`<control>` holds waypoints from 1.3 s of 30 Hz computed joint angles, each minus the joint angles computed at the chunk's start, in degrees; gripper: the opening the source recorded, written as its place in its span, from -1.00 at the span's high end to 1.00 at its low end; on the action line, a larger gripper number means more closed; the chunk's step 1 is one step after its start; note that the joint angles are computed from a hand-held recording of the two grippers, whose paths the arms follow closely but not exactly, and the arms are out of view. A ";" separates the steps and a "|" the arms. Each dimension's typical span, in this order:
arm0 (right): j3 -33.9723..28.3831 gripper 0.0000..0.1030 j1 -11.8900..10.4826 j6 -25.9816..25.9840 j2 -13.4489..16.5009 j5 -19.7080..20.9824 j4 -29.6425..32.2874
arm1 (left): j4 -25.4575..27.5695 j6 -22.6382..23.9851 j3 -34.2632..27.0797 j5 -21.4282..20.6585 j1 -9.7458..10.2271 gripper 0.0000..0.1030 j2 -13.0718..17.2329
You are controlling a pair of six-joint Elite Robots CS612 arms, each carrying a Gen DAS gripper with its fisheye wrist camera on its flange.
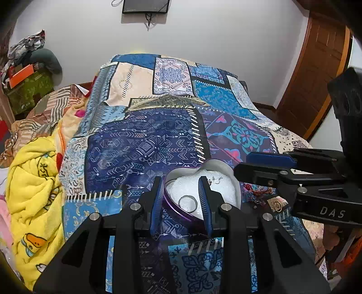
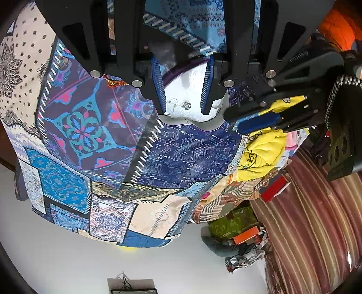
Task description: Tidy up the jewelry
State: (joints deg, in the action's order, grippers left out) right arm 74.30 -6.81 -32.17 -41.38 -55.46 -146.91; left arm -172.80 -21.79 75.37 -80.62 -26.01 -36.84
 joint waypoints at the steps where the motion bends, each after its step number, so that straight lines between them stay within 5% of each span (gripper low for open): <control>1: 0.31 0.45 -0.11 0.25 -0.18 -0.19 -0.51 | -0.05 -0.02 0.15 0.35 -0.09 0.40 -0.14; 23: 9.42 0.44 -4.63 2.32 -5.03 -2.63 -7.91 | -0.70 1.09 4.80 2.28 -3.64 0.36 -3.98; 39: 9.06 0.44 -6.94 3.38 -4.05 -3.70 -4.53 | 5.94 3.42 -1.27 -5.56 -5.25 0.36 -0.17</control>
State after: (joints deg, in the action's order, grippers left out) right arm 83.36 -13.75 -28.79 -45.43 -59.16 -151.45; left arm -166.86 -18.37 74.10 -86.18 -31.26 -37.00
